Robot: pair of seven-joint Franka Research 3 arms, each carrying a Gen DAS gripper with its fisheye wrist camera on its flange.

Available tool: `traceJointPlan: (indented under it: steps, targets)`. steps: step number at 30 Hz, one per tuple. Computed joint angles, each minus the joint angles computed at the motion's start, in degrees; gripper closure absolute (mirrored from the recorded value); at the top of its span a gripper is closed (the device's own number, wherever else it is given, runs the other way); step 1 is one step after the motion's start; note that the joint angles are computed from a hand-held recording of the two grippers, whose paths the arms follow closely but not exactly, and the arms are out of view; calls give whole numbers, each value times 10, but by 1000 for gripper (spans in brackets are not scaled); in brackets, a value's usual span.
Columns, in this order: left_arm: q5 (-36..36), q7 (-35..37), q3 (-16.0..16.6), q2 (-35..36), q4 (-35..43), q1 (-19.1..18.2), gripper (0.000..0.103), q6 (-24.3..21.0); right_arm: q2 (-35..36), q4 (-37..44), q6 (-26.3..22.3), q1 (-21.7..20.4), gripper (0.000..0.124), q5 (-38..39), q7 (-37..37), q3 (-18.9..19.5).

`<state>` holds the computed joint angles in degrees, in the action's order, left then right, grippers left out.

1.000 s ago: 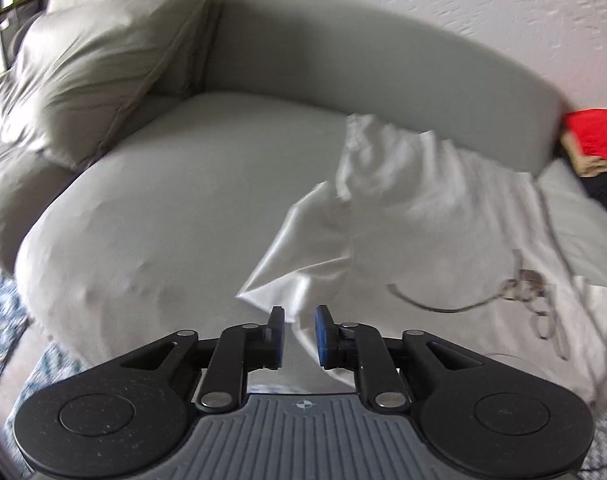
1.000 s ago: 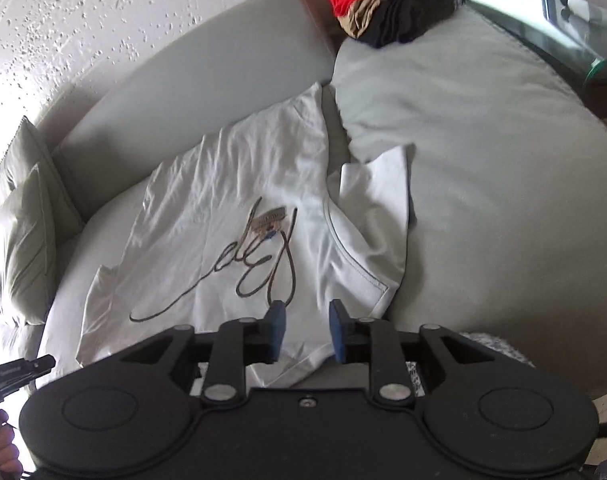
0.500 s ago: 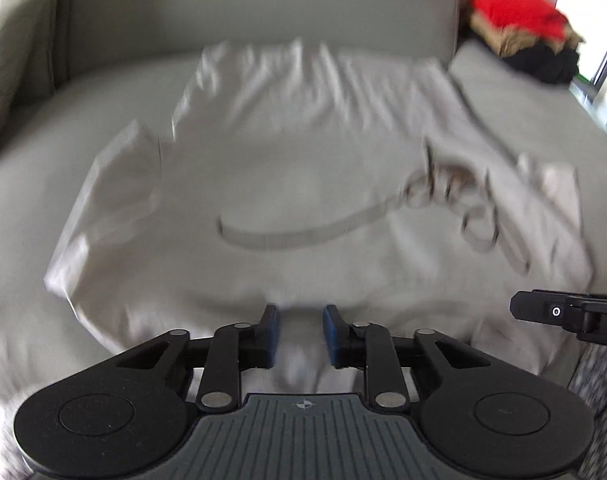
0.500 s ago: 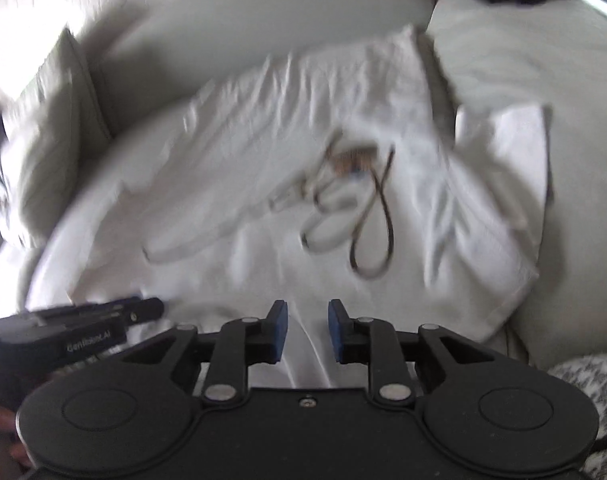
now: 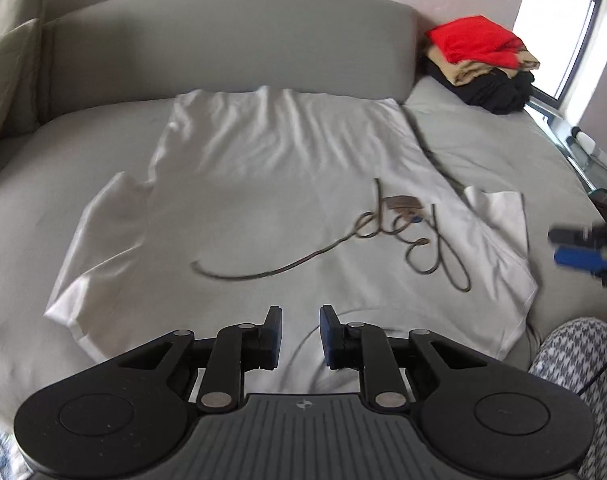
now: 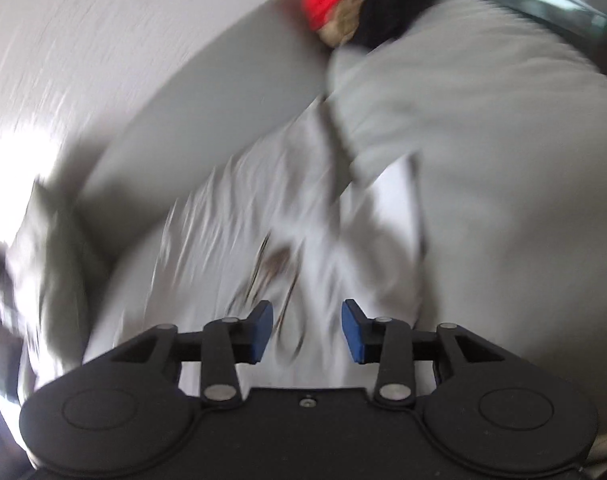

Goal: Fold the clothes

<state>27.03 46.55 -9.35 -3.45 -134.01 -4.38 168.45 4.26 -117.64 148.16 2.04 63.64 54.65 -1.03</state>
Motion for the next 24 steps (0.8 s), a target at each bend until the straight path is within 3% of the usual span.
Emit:
traceJointPlan:
  steps: [7, 10, 16, 18, 20, 24]
  targets:
    - [-149, 108, -6, 59, 33, -18, 85, -28, 113, 111, 28, -31, 87, -5, 95, 4]
    - [-155, 113, -4, 58, 31, -19, 84, -28, 154, 153, 17, -46, 87, -32, 129, 13]
    - [-167, 124, -3, 56, 28, -19, 83, -27, 225, 225, 9, -72, 92, -57, 129, 44]
    - [-171, 127, -3, 56, 27, -19, 83, -27, 235, 239, 16, -65, 101, -85, 137, 46]
    - [-175, 128, -3, 56, 27, -19, 82, -27, 237, 236, 37, -57, 122, -112, 150, 44]
    - [-178, 128, -3, 55, 25, -19, 82, -25, 186, 169, 129, -63, 122, -91, 94, 67]
